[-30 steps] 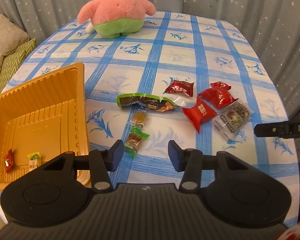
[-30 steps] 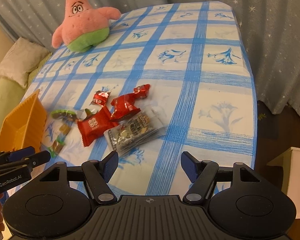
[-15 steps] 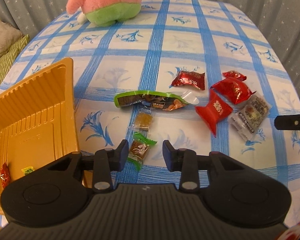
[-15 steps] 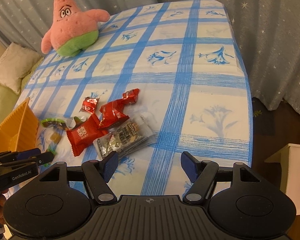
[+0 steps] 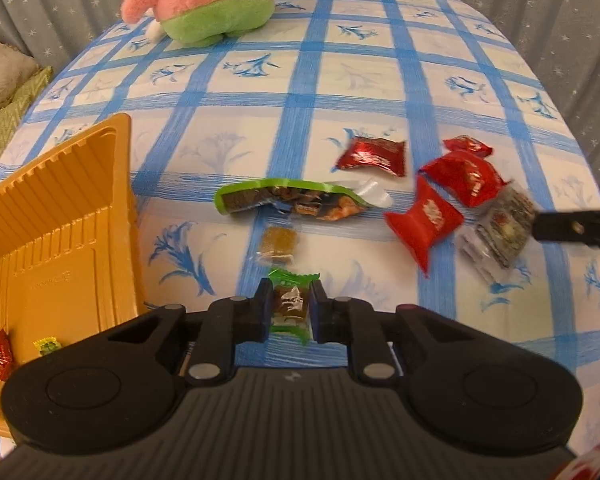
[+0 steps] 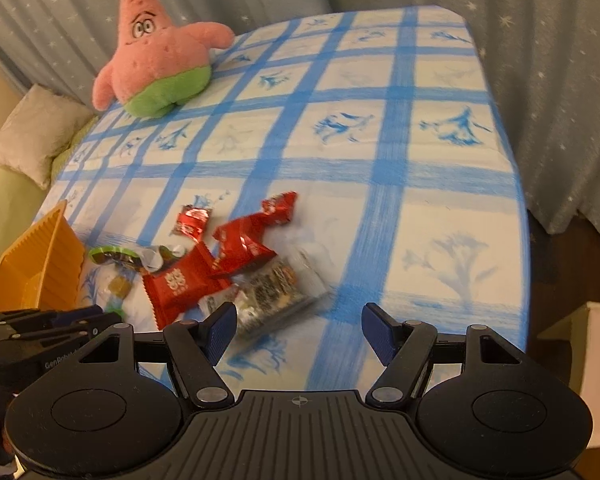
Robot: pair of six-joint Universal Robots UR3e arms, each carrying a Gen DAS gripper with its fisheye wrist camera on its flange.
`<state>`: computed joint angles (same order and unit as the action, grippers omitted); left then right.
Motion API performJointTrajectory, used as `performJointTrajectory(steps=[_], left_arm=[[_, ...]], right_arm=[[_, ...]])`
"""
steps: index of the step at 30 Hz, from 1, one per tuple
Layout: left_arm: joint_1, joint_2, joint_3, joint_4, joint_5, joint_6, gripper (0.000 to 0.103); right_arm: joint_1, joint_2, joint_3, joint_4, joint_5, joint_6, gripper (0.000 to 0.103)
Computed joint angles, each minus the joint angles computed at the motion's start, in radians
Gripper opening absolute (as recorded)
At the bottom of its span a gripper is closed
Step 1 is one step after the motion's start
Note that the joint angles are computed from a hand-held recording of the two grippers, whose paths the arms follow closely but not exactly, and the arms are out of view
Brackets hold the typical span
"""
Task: Organize snacks
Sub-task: 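Lift the green candy with the left gripper while the right gripper grasps the clear nut packet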
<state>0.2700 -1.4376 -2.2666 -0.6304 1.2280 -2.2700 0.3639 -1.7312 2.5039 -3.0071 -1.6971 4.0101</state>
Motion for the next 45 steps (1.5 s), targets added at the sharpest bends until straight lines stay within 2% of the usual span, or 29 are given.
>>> performJointTrajectory(steps=[4,13,15,19,22,27,33,36,38,40,41,43,45], left_arm=[[0.018,0.053,-0.033,-0.038,-0.014,0.011,0.017],[0.079,0.193,-0.093,-0.154,-0.034,0.004,0.017],[0.092,0.215,-0.103,-0.169,-0.036,0.006,0.017],[0.115,0.244,-0.112,-0.191,-0.036,0.007,0.017],[0.143,0.278,-0.121,-0.225,-0.042,0.026,0.017],[0.208,0.354,-0.148,-0.306,-0.058,0.081,0.017],[0.283,0.449,-0.171,-0.427,-0.069,0.157,0.017],[0.318,0.492,-0.171,-0.486,-0.074,0.192,0.017],[0.341,0.517,-0.169,-0.522,-0.078,0.211,0.017],[0.364,0.542,-0.166,-0.558,-0.084,0.233,0.017],[0.377,0.555,-0.165,-0.578,-0.088,0.245,0.017],[0.404,0.586,-0.161,-0.623,-0.099,0.271,0.017],[0.426,0.613,-0.159,-0.662,-0.107,0.291,0.017]], right_arm=[[-0.032,0.071,-0.004,-0.104,0.006,-0.082,0.069],[-0.131,0.232,-0.001,-0.305,0.141,-0.315,0.068],[-0.145,0.26,-0.001,-0.334,0.169,-0.352,0.06],[-0.151,0.28,-0.004,-0.342,0.195,-0.393,0.052],[-0.148,0.241,0.0,-0.286,0.203,-0.403,0.05],[-0.12,0.132,0.026,-0.166,0.203,-0.34,0.049],[-0.004,0.025,0.014,-0.006,0.136,-0.176,0.049],[0.011,-0.035,0.033,0.042,0.174,-0.12,0.049],[-0.008,-0.086,0.072,0.041,0.229,-0.148,0.049],[-0.002,-0.133,0.078,0.09,0.227,-0.206,0.056],[0.004,-0.157,0.072,0.134,0.22,-0.244,0.064],[0.019,-0.219,0.071,0.2,0.203,-0.305,0.066],[0.009,-0.303,0.076,0.292,0.242,-0.355,0.066]])
